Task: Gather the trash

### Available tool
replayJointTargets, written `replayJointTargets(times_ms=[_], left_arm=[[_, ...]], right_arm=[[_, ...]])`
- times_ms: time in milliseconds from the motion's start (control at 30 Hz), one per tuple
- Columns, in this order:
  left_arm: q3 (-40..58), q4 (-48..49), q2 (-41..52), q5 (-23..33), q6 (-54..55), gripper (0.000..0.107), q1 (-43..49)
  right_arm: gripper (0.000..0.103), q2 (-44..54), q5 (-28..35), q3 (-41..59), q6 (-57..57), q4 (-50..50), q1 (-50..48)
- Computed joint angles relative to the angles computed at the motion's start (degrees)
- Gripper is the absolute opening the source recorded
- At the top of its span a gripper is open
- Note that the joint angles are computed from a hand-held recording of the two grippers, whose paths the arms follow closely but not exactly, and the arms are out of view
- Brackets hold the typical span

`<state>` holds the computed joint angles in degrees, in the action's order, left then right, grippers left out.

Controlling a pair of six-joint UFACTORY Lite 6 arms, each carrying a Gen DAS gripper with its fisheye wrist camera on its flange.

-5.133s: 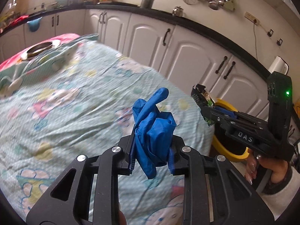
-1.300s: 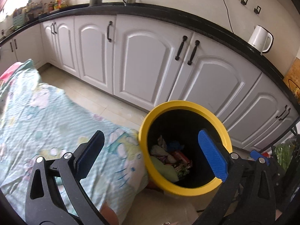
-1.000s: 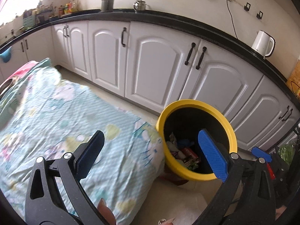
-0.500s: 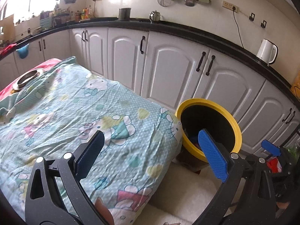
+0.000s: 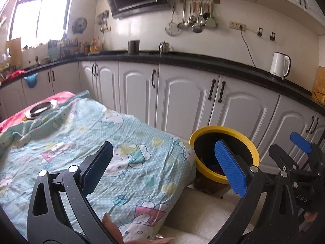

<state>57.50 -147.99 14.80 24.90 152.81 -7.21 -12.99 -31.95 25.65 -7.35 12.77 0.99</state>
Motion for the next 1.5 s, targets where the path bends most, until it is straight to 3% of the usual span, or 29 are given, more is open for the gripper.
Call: replayJointTargets(times_ms=[167,367,1500], left_arm=[[-4.06,0.07,-2.07,4.21,-0.36,0.092,1.86],[-5.13,0.05,-2.44,4.96,-1.02,0.092,2.85],[-5.59,-2.01,-3.01,5.05,0.27,0.092,2.64]], right_arm=[[0.097,-0.59,-4.52,-1.76,-2.28,0.9,1.84],[0.097,0.51,-8.07,-2.61,-4.96,2.21,3.84],[0.097,0.93,-6.81,-2.06,-2.29,0.05,2.85]])
